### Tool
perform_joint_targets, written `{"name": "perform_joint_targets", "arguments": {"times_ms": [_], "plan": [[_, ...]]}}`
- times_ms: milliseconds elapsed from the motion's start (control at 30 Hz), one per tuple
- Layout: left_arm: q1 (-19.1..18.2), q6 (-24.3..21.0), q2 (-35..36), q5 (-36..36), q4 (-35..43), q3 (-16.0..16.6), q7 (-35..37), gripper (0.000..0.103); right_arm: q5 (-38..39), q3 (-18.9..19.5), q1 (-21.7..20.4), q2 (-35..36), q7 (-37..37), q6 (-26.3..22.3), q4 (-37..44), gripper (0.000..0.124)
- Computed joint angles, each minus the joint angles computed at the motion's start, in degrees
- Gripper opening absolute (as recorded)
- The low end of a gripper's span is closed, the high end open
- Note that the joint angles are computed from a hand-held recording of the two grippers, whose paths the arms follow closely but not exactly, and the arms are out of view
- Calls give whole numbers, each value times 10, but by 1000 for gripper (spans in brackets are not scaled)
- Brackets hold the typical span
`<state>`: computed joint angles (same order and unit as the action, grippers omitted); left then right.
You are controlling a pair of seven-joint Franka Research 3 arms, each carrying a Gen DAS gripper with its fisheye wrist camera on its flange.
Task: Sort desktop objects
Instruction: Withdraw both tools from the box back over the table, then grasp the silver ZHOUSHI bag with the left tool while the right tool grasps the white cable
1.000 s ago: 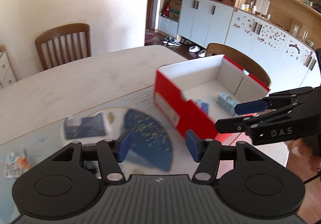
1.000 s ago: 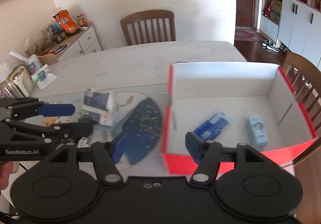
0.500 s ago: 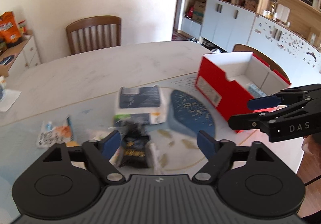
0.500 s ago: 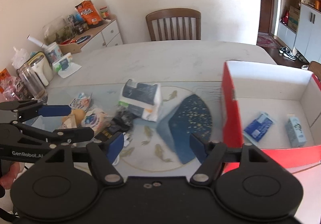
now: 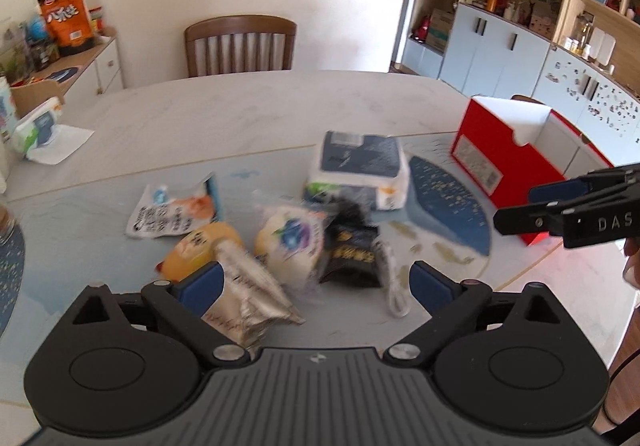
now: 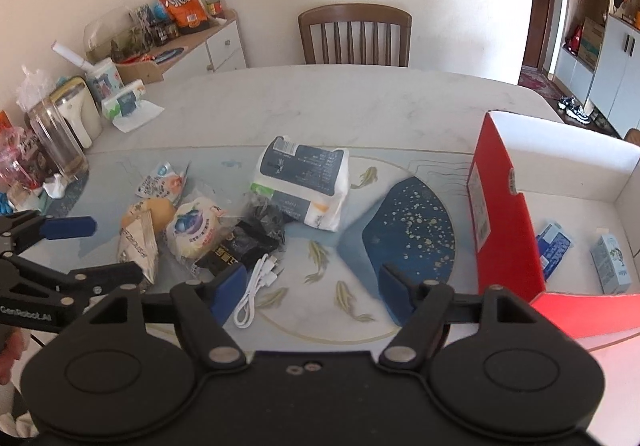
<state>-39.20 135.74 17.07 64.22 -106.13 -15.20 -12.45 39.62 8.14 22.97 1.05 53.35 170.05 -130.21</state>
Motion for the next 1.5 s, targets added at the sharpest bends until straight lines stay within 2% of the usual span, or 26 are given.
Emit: {"name": "perform_joint_targets", "arguments": {"times_ms": [33,267,433,600,733,967,1233,1500], "plan": [[-1,-3,-2,1,-7,0,-3,100,-26,-1,1,5,20,3,1,74],[3,-17,-5,11,-34,-1,-7,103,-78,8,5,46,64,13,26,74],[13,11,-9,23,-59,0,-8,103,-122,11,12,72,102,17,42,74],[22,26,-12,49,-81,1,20,103,-152,14,18,95,132,14,61,74],[38,70,-17,58,-100,2,41,103,-191,7,33,116,167,9,81,74],[45,108,-12,90,-104,7,74,103,-276,-24,70,146,246,0,108,74],[49,128,-2,137,-97,13,77,103,-364,-55,89,153,326,-26,107,74],[48,123,17,136,-84,18,91,102,-401,-54,85,164,356,-38,114,72]]}}
